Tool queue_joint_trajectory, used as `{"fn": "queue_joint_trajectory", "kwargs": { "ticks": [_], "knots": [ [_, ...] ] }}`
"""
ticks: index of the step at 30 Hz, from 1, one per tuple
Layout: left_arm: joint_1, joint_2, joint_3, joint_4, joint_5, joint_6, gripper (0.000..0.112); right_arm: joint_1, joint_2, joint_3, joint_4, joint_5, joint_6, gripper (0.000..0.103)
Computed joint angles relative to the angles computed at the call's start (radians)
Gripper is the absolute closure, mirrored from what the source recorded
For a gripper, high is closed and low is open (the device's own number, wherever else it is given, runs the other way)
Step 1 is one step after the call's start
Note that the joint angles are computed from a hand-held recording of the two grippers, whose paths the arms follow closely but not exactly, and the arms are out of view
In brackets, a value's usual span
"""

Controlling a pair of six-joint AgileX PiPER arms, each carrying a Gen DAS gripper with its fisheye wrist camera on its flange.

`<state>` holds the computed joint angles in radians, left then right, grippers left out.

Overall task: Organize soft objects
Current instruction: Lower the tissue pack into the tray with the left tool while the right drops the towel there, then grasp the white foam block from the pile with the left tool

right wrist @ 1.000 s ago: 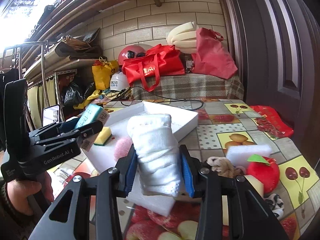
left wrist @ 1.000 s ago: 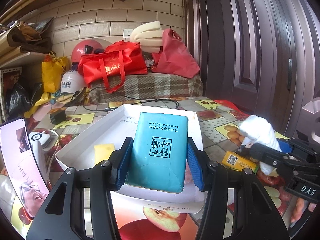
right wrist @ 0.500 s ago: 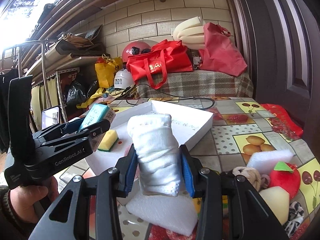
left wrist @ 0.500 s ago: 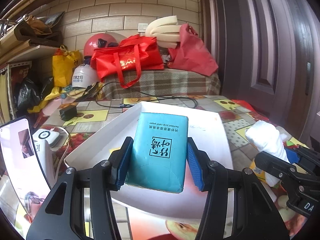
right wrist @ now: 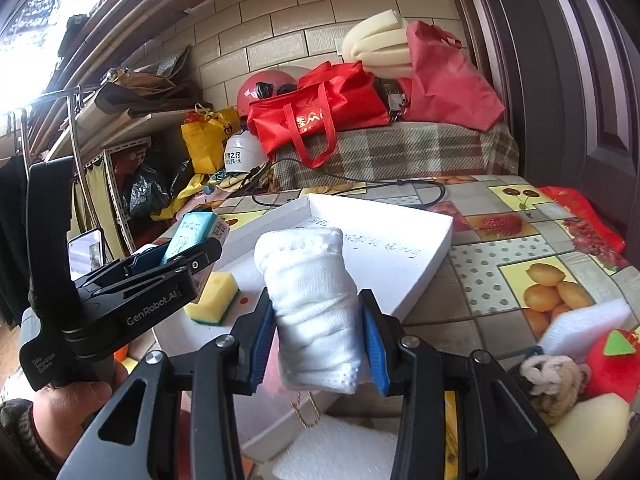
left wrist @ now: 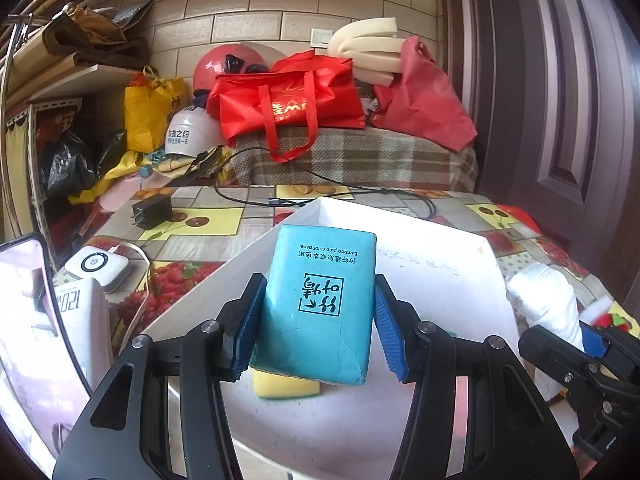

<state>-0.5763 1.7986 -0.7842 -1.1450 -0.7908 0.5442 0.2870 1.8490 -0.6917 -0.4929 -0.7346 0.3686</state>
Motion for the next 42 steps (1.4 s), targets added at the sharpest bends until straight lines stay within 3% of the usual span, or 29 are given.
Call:
{"fn": "queue_joint_trajectory", "kwargs": {
  "ticks": [6,11,14,17,18,19,20,21,23,26,34,42],
  "knots": [
    [0.045,0.040,-0.070,-0.033,0.022,0.057,0.060,0.067,0.039,-0.082,0.126,0.064,-0.059,0.062],
    [0.062,0.052,-0.094,-0.047,0.049,0.083,0.060,0.093,0.083,-0.196,0.163,0.200,-0.041,0.062],
    [0.078,0.064,-0.129,-0.098,0.090,0.148,0.060,0.101,0.091,-0.221,0.172,0.237,-0.045,0.060],
    [0.093,0.069,-0.144,-0.128,0.122,0.176,0.058,0.111,0.082,-0.195,0.220,0.207,-0.103,0.059],
    [0.095,0.069,-0.143,-0.131,0.122,0.171,0.049,0.117,0.078,-0.188,0.241,0.200,-0.127,0.058],
    [0.095,0.065,-0.135,-0.120,0.118,0.151,0.040,0.123,0.076,-0.184,0.256,0.196,-0.150,0.053],
    [0.094,0.063,-0.128,-0.123,0.103,0.134,0.025,0.129,0.073,-0.177,0.274,0.190,-0.173,0.039],
    [0.098,0.059,-0.121,-0.119,0.100,0.115,0.017,0.130,0.072,-0.173,0.295,0.182,-0.190,0.037],
    [0.113,0.052,-0.111,-0.107,0.116,0.081,0.014,0.120,0.067,-0.161,0.289,0.163,-0.174,0.015],
    [0.113,0.046,-0.099,-0.090,0.108,0.059,0.011,0.114,0.069,-0.169,0.292,0.167,-0.160,0.005],
    [0.096,0.041,-0.086,-0.077,0.070,0.046,0.011,0.113,0.068,-0.157,0.316,0.138,-0.172,0.001],
    [0.063,0.028,-0.038,-0.025,-0.017,-0.034,0.011,0.124,0.059,-0.107,0.364,0.040,-0.228,0.000]
  ]
}}
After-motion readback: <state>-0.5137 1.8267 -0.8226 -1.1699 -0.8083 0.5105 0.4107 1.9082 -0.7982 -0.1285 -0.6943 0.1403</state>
